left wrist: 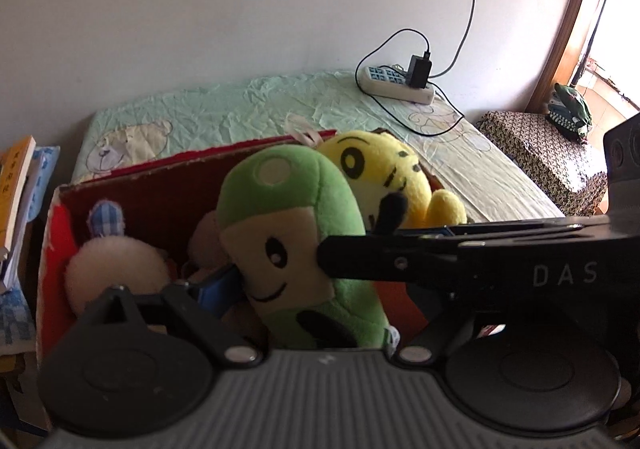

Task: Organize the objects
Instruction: 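Carry the green plush over the red box and lower it inside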

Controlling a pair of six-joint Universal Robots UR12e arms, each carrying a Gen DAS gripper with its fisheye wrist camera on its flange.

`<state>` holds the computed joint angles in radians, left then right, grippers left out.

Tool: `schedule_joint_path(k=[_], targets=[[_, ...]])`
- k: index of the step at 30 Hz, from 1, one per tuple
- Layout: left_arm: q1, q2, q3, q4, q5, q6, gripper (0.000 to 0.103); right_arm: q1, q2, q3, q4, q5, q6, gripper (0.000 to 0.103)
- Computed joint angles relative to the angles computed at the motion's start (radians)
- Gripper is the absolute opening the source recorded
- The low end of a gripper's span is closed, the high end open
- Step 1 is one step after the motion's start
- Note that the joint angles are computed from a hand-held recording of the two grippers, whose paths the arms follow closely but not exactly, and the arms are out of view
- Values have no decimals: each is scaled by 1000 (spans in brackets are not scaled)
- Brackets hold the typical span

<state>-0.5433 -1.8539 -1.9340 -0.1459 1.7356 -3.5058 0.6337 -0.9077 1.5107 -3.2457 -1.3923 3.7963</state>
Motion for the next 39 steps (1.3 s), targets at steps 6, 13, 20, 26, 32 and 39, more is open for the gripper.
schedule_joint_path(k=[6, 13, 20, 26, 32, 39], targets=[[11, -14, 14, -23, -14, -14, 88, -4, 19, -28, 27, 0, 23, 40], [18, -22, 27, -69, -23, -30, 88, -4, 24, -32, 24, 20, 12, 42], [14, -27, 49, -135, -15, -41, 90, -8, 16, -8, -5, 39, 66, 47], [8, -27, 67, -192, 2, -54, 92, -3, 7, 5, -15, 19, 55, 49], [-2, -29, 91, -269, 39, -68, 96, 0, 3, 14, -31, 5, 56, 48], [-8, -27, 100, -304, 61, -82, 96, 0, -2, 24, -39, -10, 54, 48]])
